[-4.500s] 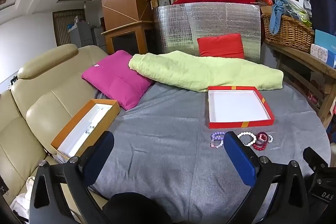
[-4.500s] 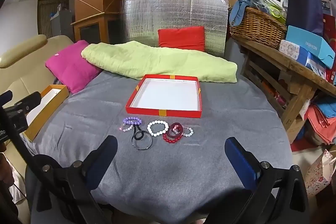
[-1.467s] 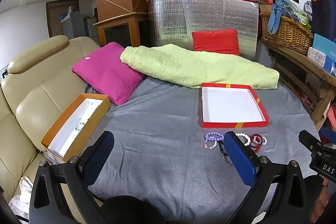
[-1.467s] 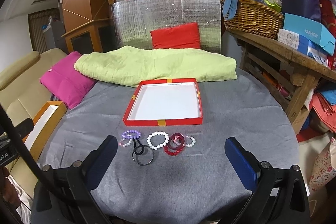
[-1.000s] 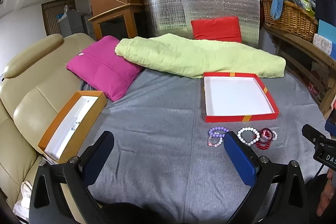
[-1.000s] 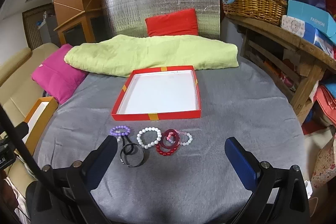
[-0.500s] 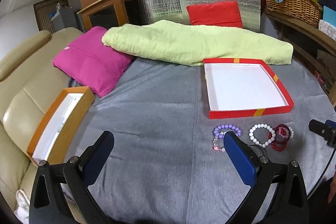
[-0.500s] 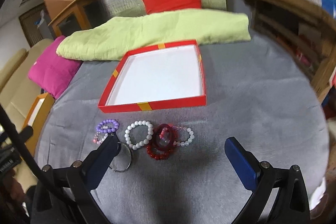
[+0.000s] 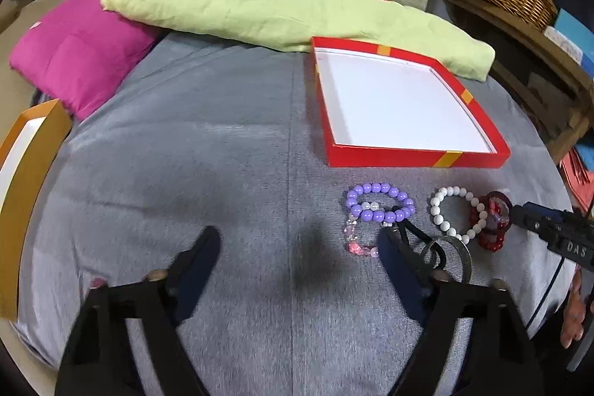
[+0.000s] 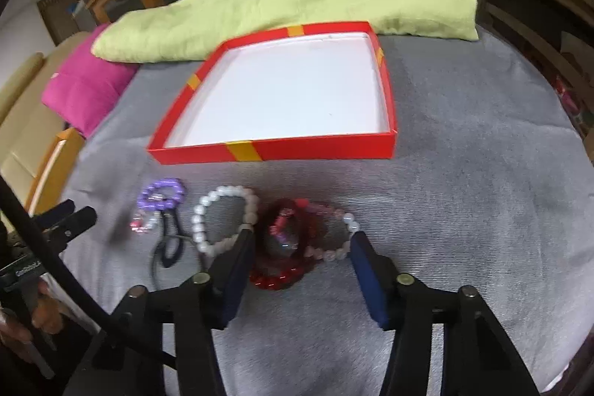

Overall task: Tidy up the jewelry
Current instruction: 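Grasp the maroon ring with the right gripper while the left gripper grasps the purple bead bracelet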

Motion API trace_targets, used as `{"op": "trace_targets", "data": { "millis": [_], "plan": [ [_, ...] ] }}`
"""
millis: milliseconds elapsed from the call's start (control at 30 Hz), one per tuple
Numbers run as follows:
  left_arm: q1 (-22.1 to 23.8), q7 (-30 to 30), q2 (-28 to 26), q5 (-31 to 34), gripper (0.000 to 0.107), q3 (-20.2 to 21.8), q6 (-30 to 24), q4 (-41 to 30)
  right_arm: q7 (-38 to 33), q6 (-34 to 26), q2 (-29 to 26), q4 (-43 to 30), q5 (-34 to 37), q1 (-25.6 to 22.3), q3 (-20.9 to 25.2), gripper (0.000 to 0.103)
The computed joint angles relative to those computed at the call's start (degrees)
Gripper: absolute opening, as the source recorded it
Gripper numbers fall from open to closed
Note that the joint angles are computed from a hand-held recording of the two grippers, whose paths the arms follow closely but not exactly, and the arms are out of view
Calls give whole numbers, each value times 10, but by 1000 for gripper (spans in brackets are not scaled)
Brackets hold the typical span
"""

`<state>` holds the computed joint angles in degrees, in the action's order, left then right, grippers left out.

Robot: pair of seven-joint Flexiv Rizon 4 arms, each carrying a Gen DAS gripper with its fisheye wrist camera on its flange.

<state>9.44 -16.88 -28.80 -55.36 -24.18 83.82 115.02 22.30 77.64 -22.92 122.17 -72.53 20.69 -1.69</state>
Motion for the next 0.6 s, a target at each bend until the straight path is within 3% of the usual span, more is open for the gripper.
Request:
{"op": "trace_targets", "data": {
  "millis": [67,200,333,467,567,600],
  "plan": [
    [-10,-23,-1,23,65,25,-42,-9,26,16,1,6,-17,-5,-8,43],
    [-37,-57,-9,58,65,64,-76,-23,103,42,9,16,-105,-27,-18,43],
    [-38,-76,-15,56,66,61,-86,-35,171,72,-4,-7,-193,-65,-7,43],
    [-49,-117,-27,72,66,81,-132,-63,170,95,-34,-38,-206,-95,19,42],
    [-68,-150,-38,116,66,104,-153,-90,111,105,-55,-45,-144,-96,29,15],
    [-70,-154,-42,126,66,105,-152,-96,100,107,-58,-45,-130,-92,27,14]
  ]
}}
